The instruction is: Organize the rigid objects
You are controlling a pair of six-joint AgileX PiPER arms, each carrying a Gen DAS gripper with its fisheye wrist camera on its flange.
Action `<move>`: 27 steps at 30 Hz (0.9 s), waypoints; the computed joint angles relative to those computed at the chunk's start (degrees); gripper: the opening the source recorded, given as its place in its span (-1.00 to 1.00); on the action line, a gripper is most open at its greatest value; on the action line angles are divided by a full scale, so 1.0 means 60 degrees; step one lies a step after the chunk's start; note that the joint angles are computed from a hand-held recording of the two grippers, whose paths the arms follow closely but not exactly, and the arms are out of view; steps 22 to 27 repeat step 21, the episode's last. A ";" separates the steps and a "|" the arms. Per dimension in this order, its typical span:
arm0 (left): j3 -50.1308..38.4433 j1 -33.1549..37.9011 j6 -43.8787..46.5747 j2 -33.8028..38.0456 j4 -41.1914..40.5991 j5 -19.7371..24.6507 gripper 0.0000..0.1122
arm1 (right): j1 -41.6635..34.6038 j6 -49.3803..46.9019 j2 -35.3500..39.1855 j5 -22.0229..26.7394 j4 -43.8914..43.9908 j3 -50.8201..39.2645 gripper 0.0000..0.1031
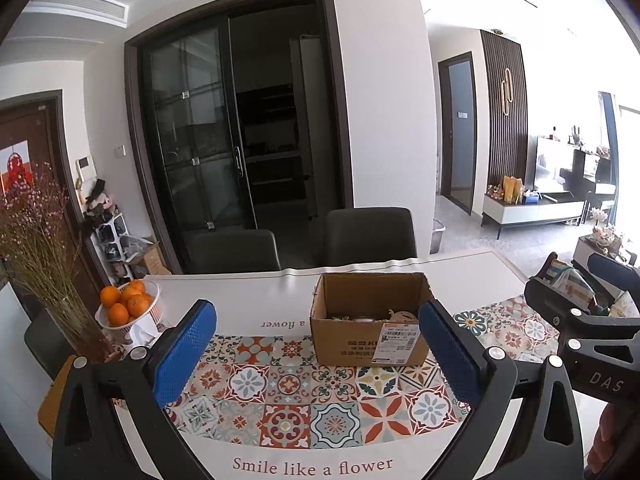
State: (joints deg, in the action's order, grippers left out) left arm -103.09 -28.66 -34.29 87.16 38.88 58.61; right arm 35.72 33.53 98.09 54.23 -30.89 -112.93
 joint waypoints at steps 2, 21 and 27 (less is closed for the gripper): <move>0.0017 -0.0040 -0.0052 -0.0024 0.0065 0.0007 0.84 | 0.0002 0.0015 -0.0038 -0.0016 0.0001 0.0062 0.94; 0.0124 0.0027 -0.0210 -0.0041 -0.0167 0.0017 0.84 | 0.0049 0.0142 -0.0056 0.0017 -0.0177 0.0163 0.95; 0.0124 0.0027 -0.0210 -0.0041 -0.0167 0.0017 0.84 | 0.0049 0.0142 -0.0056 0.0017 -0.0177 0.0163 0.95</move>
